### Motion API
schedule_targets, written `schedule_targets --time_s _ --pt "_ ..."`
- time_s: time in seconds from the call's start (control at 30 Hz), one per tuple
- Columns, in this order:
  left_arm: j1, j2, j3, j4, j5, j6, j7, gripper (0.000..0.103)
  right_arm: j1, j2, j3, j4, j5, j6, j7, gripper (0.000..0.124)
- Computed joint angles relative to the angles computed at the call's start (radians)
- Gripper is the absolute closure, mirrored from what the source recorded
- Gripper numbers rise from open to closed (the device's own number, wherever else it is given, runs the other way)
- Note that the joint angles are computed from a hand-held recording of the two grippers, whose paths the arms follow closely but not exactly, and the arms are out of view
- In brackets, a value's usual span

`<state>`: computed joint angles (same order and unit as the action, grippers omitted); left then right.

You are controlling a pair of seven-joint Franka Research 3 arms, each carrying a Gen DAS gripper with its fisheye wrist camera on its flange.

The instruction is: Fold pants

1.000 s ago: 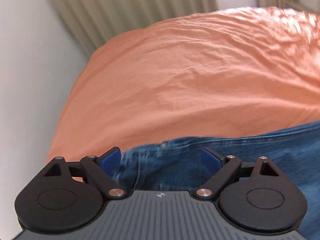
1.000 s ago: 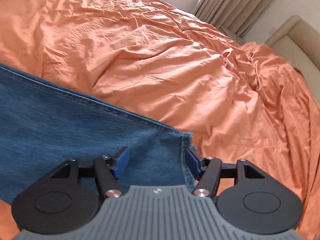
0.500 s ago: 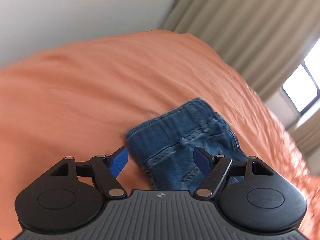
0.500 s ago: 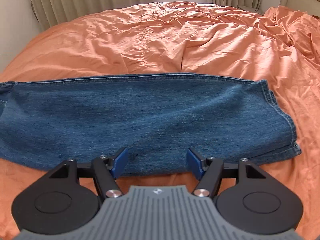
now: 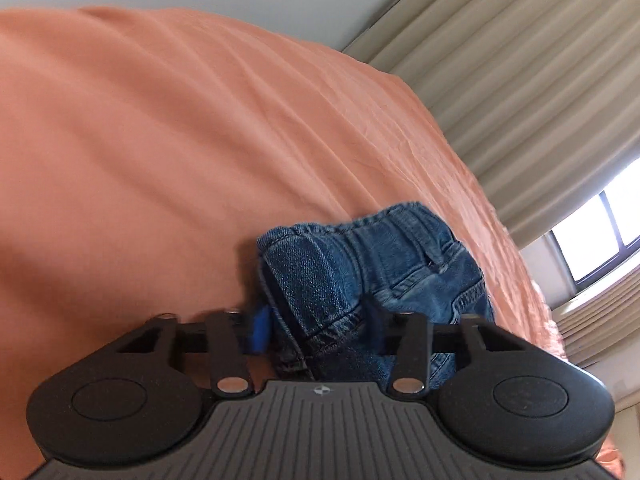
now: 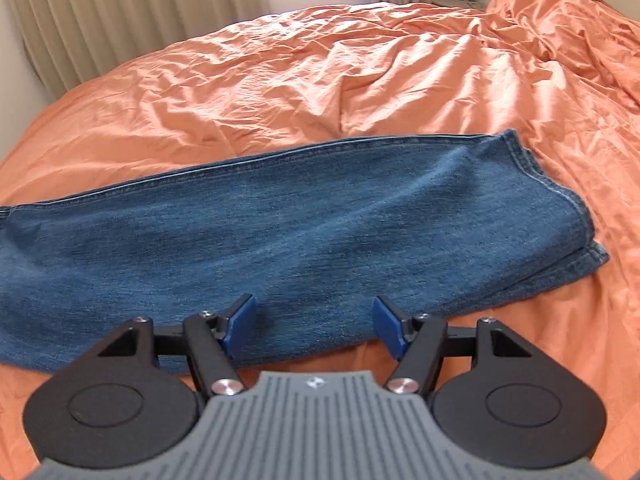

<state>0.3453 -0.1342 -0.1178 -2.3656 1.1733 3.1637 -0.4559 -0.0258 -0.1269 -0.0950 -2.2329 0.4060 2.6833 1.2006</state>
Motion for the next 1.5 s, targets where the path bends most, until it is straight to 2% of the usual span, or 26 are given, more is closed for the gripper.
schedule_targets --time_s 0.03,0.07,0.1,0.27,0.37,0.47,0.5,0.57,0.6,0.7,0.73,0.8,0.87,0.9,0.93,0.97,1.1,1.27,1.37,1.5 --pt "-0.061 -0.014 0.035 -0.009 -0.149 -0.044 0.156 0.074 -0.008 -0.001 0.003 -0.003 -0.027 0.009 0.028 0.063" --pt "-0.094 -0.032 0.046 -0.006 -0.235 -0.089 0.251 0.081 -0.015 -0.003 0.005 -0.006 -0.047 0.017 0.052 0.063" --pt "-0.108 -0.059 0.038 0.003 -0.275 -0.139 0.310 0.085 -0.024 -0.006 0.007 -0.011 -0.073 0.031 0.082 0.064" --pt "-0.120 -0.194 -0.019 0.046 -0.304 -0.271 0.476 0.087 -0.063 -0.026 -0.008 -0.022 -0.142 0.050 0.160 0.064" --pt "-0.135 -0.217 -0.005 0.064 -0.378 -0.321 0.595 0.087 -0.081 -0.045 -0.022 -0.033 -0.151 0.055 0.167 0.064" --pt "-0.107 -0.200 -0.031 0.069 -0.367 -0.431 0.644 0.087 -0.097 -0.059 -0.042 -0.045 -0.129 0.049 0.159 0.064" --pt "-0.114 -0.188 -0.021 0.059 -0.388 -0.468 0.674 0.087 -0.103 -0.060 -0.049 -0.046 -0.119 0.041 0.156 0.064" --pt "-0.139 -0.127 0.020 0.053 -0.476 -0.472 0.737 0.087 -0.113 -0.054 -0.062 -0.043 -0.096 0.031 0.149 0.064" --pt "-0.142 -0.101 0.021 0.059 -0.494 -0.496 0.748 0.087 -0.118 -0.050 -0.067 -0.039 -0.083 0.025 0.144 0.065" --pt "-0.131 -0.048 0.005 0.065 -0.402 -0.506 0.706 0.083 -0.131 -0.031 -0.079 -0.019 -0.049 0.009 0.133 0.068" --pt "-0.138 -0.026 0.006 0.084 -0.400 -0.519 0.701 0.078 -0.134 -0.028 -0.082 -0.015 -0.036 0.008 0.127 0.068" --pt "-0.159 -0.007 0.021 0.114 -0.447 -0.554 0.739 0.063 -0.136 -0.021 -0.098 -0.002 0.024 -0.005 0.097 0.068" --pt "-0.176 -0.041 0.034 0.108 -0.486 -0.602 0.817 0.050 -0.141 -0.013 -0.112 0.012 0.096 -0.021 0.078 0.068" --pt "-0.178 -0.044 0.031 0.119 -0.477 -0.626 0.831 0.046 -0.143 -0.007 -0.120 0.019 0.142 -0.029 0.068 0.068" --pt "-0.178 -0.052 0.022 0.125 -0.451 -0.652 0.824 0.036 -0.147 -0.001 -0.128 0.028 0.189 -0.041 0.059 0.068" --pt "-0.179 -0.083 0.015 0.108 -0.422 -0.662 0.816 0.034 -0.150 0.007 -0.135 0.036 0.239 -0.054 0.046 0.068" --pt "-0.179 -0.168 -0.023 0.082 -0.325 -0.681 0.732 0.032 -0.167 0.040 -0.148 0.058 0.445 -0.087 -0.011 0.077" --pt "-0.250 -0.216 -0.033 0.086 -0.411 -0.655 0.835 0.033 -0.202 0.121 -0.141 0.129 0.672 -0.138 -0.075 0.079" --pt "-0.283 -0.192 -0.055 0.114 -0.450 -0.652 0.894 0.037 -0.229 0.180 -0.121 0.177 0.757 -0.160 -0.093 0.086" --pt "-0.314 -0.148 -0.089 0.139 -0.453 -0.657 0.890 0.042 -0.268 0.250 -0.097 0.220 0.819 -0.219 -0.109 0.090"
